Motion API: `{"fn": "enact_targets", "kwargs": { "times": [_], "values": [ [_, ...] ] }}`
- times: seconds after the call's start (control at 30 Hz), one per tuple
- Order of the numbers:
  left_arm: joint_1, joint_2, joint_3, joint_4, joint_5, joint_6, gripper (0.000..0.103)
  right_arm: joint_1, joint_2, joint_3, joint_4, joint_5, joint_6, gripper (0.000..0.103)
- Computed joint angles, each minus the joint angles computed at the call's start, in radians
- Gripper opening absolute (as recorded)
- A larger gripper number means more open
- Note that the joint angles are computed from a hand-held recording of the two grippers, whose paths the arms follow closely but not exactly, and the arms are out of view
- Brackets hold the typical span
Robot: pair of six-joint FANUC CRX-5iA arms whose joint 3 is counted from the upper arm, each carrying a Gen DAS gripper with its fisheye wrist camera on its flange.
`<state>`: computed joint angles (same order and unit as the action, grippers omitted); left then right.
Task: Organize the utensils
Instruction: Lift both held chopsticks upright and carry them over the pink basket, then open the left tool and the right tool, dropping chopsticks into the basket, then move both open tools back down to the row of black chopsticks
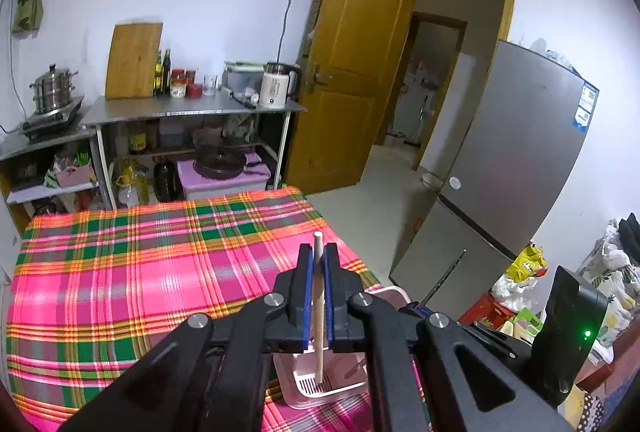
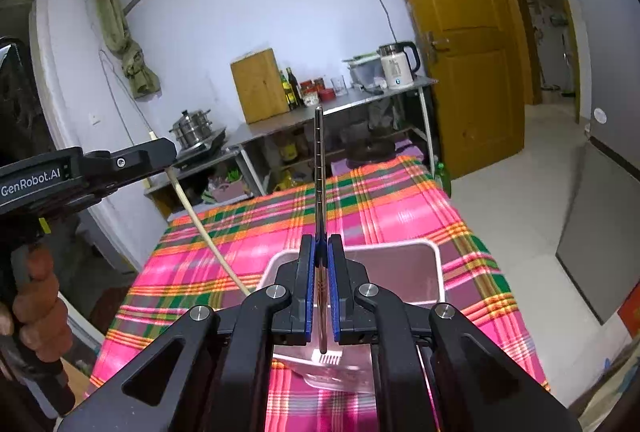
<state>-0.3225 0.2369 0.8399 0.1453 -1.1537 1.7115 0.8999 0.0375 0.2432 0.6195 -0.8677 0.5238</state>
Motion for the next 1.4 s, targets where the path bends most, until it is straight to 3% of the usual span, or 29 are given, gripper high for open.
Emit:
{"fn": "enact_targets", "kwargs": {
  "times": [0.37, 0.63, 0.73, 1.07, 1.4],
  "values": [
    [0.006, -0.031, -0.122, 0.018, 0.002, -0.013, 0.006, -0.003, 0.017, 0.002, -0.102, -0.052, 0.061, 0.007],
    [0.015, -0.071, -0.167, 0.009, 0.018, -0.014, 0.013, 0.01, 0.001, -0.017, -0.062, -0.061, 0.041, 0.014],
    [0.021, -0.107, -0.202, 0.011, 0.044, -0.015, 0.021, 0.02, -0.022, -0.043, -0.033, -0.054, 0.014, 0.018],
    [0.047, -0.298, -0.401, -0.049, 0.11, -0.012, 0.022, 0.115, -0.107, -0.159, 0.098, -0.044, -0.088, 0.019],
    [0.099, -0.457, -0.625, -0.097, 0.082, 0.077, 0.022, 0.178, -0.125, -0.182, -0.008, -0.055, -0.021, 0.019]
  ]
}}
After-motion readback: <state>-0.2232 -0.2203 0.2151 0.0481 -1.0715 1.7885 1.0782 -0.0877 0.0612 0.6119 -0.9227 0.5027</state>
